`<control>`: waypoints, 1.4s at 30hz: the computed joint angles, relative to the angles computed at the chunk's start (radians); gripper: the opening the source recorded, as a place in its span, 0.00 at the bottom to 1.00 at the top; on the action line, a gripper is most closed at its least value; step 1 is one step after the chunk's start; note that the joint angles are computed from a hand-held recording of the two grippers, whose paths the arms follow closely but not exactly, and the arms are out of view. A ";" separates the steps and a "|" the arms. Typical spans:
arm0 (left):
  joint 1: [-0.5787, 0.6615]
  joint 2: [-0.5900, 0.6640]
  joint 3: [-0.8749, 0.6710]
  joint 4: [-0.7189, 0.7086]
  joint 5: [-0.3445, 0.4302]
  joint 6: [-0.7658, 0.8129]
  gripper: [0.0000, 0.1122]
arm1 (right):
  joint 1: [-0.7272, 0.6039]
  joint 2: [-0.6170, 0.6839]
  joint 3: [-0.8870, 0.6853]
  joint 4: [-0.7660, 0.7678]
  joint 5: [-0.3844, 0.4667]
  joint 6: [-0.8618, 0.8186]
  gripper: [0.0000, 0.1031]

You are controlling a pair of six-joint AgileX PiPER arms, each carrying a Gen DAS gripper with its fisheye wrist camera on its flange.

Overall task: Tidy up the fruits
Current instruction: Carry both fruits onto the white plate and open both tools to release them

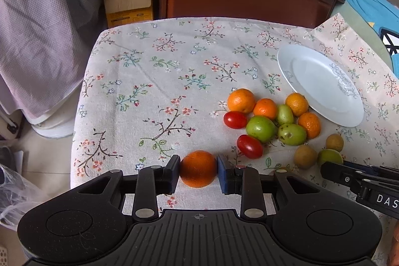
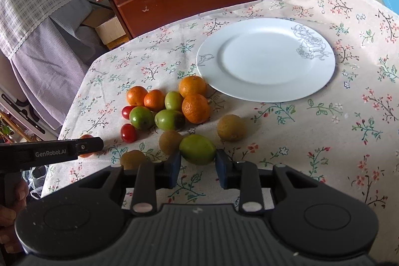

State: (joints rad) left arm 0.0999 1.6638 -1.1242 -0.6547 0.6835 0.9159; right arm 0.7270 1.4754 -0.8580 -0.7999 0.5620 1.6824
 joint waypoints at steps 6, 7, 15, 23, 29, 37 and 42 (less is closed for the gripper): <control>-0.017 -0.049 0.028 -0.030 -0.024 0.042 0.26 | -0.002 -0.012 0.001 -0.002 -0.012 -0.008 0.30; -0.021 -0.056 0.030 -0.036 -0.021 0.048 0.26 | -0.003 -0.015 0.002 -0.004 -0.016 -0.010 0.30; -0.068 -0.118 0.040 -0.091 -0.007 0.098 0.26 | -0.016 -0.068 0.012 0.002 -0.027 -0.043 0.29; -0.135 -0.118 -0.032 -0.131 0.054 0.080 0.26 | -0.092 -0.140 -0.004 0.115 -0.001 -0.214 0.29; -0.195 -0.096 -0.084 -0.141 0.069 0.046 0.26 | -0.217 -0.180 -0.036 0.250 0.005 -0.486 0.29; -0.284 -0.008 -0.157 -0.120 0.047 0.045 0.26 | -0.398 -0.201 -0.014 0.397 -0.039 -0.656 0.29; -0.330 0.061 -0.198 -0.096 0.037 0.004 0.26 | -0.460 -0.169 0.005 0.456 -0.087 -0.706 0.29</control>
